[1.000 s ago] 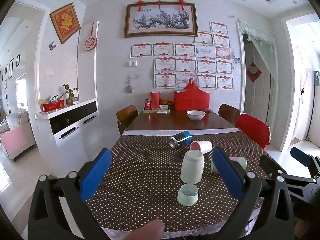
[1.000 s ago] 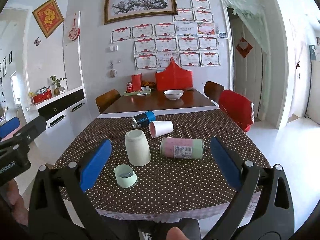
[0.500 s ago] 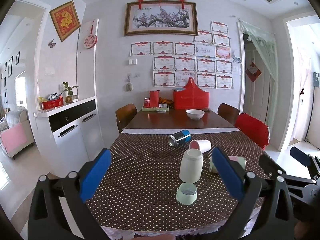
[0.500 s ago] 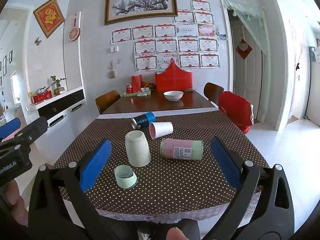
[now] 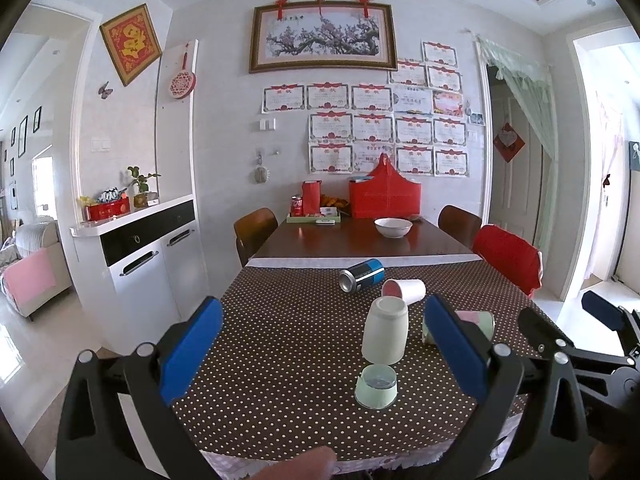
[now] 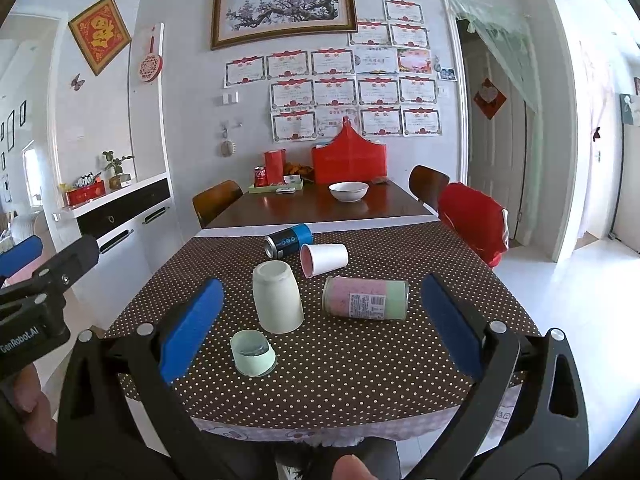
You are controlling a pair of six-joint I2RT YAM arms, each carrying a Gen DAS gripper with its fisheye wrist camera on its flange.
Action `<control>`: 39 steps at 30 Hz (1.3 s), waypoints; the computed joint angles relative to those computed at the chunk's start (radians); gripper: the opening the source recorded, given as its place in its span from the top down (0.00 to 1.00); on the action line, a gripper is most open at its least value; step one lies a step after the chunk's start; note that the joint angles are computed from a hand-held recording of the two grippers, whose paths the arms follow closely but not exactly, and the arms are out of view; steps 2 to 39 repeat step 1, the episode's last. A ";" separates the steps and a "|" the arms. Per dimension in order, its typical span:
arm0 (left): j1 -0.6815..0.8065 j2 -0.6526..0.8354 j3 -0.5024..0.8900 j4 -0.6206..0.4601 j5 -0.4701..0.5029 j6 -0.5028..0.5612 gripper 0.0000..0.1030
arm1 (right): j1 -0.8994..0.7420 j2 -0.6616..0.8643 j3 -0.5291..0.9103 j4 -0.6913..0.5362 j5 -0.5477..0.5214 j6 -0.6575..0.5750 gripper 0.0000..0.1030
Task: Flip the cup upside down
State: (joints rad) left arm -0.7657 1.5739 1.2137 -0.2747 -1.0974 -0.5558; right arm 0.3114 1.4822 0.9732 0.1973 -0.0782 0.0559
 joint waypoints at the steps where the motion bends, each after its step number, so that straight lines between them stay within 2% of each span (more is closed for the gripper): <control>1: 0.000 -0.001 -0.002 0.003 0.001 0.003 0.04 | 0.001 0.000 0.000 0.000 0.003 -0.001 0.06; 39: 0.000 -0.001 -0.002 0.003 0.001 0.003 0.04 | 0.001 0.000 0.000 0.000 0.003 -0.001 0.06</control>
